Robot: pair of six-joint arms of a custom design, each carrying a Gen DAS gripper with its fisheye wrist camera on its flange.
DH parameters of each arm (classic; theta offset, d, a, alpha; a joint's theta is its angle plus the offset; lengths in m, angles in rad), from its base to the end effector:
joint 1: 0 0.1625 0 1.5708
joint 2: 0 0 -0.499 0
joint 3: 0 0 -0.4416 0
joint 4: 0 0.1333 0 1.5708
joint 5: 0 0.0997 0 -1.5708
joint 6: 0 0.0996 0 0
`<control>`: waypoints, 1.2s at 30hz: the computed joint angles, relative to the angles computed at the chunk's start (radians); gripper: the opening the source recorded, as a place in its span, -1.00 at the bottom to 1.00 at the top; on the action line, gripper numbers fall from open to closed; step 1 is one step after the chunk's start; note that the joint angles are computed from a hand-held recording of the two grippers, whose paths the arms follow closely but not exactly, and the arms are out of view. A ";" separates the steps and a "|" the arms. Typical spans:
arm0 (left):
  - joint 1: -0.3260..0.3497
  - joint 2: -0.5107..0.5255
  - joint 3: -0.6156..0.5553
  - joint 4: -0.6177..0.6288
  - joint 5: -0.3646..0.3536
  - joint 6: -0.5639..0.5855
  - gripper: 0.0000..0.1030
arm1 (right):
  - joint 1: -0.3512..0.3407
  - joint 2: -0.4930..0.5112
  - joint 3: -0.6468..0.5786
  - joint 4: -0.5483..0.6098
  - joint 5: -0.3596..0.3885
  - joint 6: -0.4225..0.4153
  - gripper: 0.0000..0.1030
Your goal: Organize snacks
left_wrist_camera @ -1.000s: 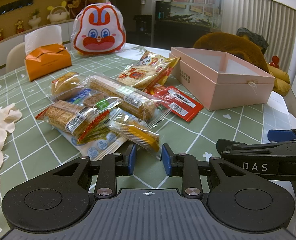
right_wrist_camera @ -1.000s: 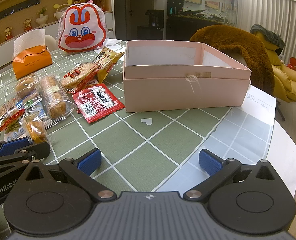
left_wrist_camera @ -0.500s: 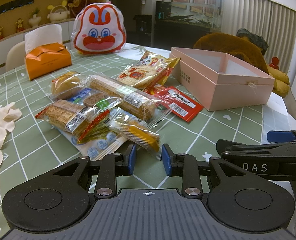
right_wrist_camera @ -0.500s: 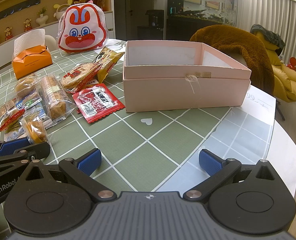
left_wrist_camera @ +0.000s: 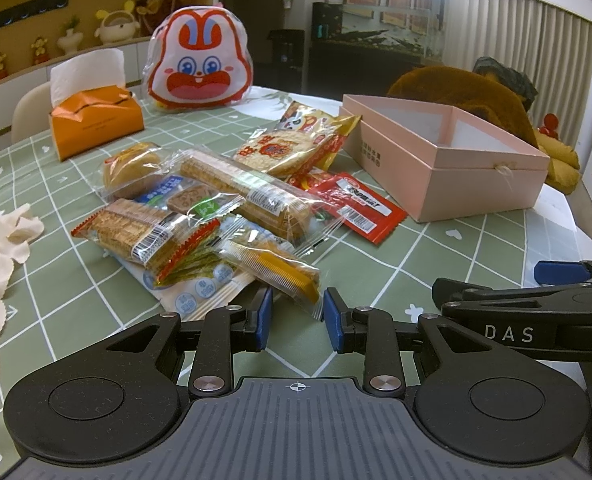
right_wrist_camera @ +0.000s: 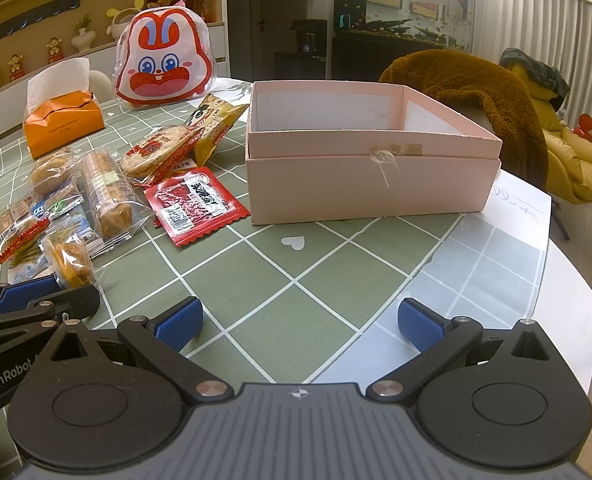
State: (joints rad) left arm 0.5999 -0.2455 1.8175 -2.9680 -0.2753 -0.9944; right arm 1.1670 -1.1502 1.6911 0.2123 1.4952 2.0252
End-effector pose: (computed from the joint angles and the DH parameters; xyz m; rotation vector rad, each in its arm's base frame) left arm -0.3469 -0.5149 -0.2018 0.1101 2.0191 -1.1721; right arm -0.1010 -0.5947 0.2500 0.9098 -2.3272 0.8495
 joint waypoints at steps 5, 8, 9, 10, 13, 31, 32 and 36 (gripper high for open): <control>-0.001 -0.002 0.000 0.015 0.001 -0.010 -0.37 | 0.000 0.000 0.000 0.000 0.000 0.000 1.00; -0.002 -0.005 -0.003 0.050 0.003 -0.037 -0.37 | 0.000 0.000 -0.001 0.000 0.000 0.000 1.00; -0.002 -0.007 -0.004 0.067 0.003 -0.053 -0.37 | 0.000 0.000 -0.001 0.001 0.000 0.000 1.00; -0.003 -0.009 -0.006 0.085 0.002 -0.070 -0.37 | 0.000 0.001 -0.002 0.001 -0.001 0.000 1.00; -0.005 -0.025 -0.017 0.190 -0.010 -0.149 -0.37 | 0.000 0.006 -0.009 0.009 0.000 -0.004 1.00; 0.044 -0.315 0.059 0.631 -0.175 -0.816 -0.40 | 0.115 0.103 -0.224 0.338 0.311 -0.015 0.84; 0.049 -0.336 0.070 0.680 -0.171 -0.893 -0.40 | 0.120 0.090 -0.211 0.310 0.304 -0.024 0.80; 0.071 -0.393 0.107 0.770 -0.156 -1.059 -0.40 | 0.134 0.052 -0.188 0.268 0.238 -0.030 0.80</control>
State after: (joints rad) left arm 0.6713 -0.6381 1.9245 -2.1983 -0.4310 -2.0531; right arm 1.3010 -1.0984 1.5030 0.4804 1.7331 1.9953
